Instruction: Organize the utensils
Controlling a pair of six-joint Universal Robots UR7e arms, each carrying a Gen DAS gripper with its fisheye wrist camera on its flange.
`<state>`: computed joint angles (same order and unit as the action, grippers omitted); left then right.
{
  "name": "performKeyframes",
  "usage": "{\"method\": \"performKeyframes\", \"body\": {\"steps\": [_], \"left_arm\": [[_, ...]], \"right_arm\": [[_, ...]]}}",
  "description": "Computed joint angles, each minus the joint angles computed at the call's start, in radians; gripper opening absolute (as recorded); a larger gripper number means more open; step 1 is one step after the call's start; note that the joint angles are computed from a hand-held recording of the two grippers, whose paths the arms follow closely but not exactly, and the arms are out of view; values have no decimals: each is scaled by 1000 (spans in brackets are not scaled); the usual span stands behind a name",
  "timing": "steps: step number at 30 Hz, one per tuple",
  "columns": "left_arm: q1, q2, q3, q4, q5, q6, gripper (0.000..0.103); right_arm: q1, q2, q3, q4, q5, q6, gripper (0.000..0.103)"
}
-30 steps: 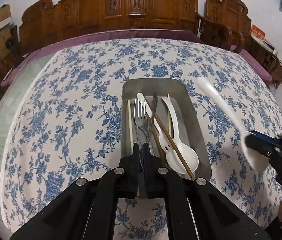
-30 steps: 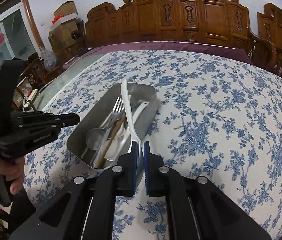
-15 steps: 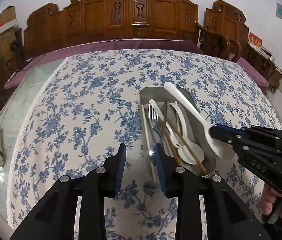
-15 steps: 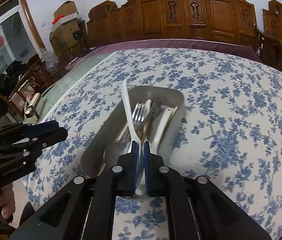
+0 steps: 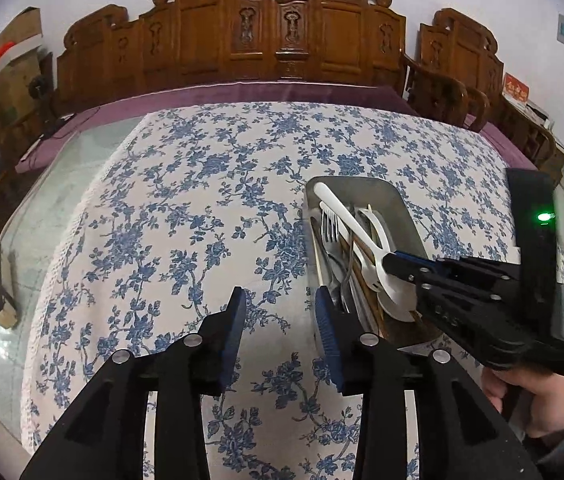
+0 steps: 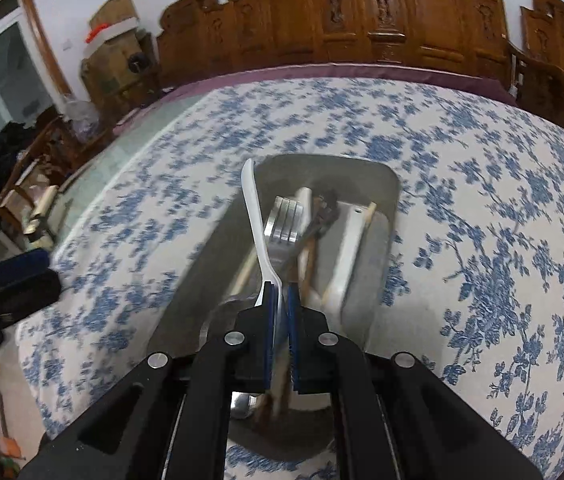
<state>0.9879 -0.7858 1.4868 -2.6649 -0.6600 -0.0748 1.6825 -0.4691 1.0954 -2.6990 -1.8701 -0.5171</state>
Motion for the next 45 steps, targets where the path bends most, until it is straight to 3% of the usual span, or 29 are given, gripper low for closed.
{"method": "performKeyframes", "body": {"steps": [5, 11, 22, 29, 31, 35, 37, 40, 45], "left_arm": [[1, -3, 2, 1, -1, 1, 34], [3, -7, 10, -5, -1, 0, 36], [4, -10, 18, -9, 2, 0, 39], [-5, -3, 20, -13, 2, -8, 43], [-11, 0, 25, -30, 7, 0, 58], [-29, 5, 32, -46, 18, 5, 73], [-42, 6, 40, -62, 22, 8, 83], [-61, 1, 59, -75, 7, 4, 92], [-93, -5, 94, -72, -4, -22, 95]], "right_arm": [[-6, 34, -36, -31, -52, 24, 8], [-7, 49, -62, -25, -58, 27, 8], [-13, -11, 24, -13, 61, -13, 11], [-20, -90, 134, -111, 96, -69, 11], [-24, -124, 178, -151, 105, -83, 26], [-34, -188, 248, -198, 114, -97, 32], [-40, -227, 293, -224, 119, -95, 53], [-45, -288, 368, -282, 106, -88, 76], [-51, -371, 458, -326, 96, -92, 99]]}}
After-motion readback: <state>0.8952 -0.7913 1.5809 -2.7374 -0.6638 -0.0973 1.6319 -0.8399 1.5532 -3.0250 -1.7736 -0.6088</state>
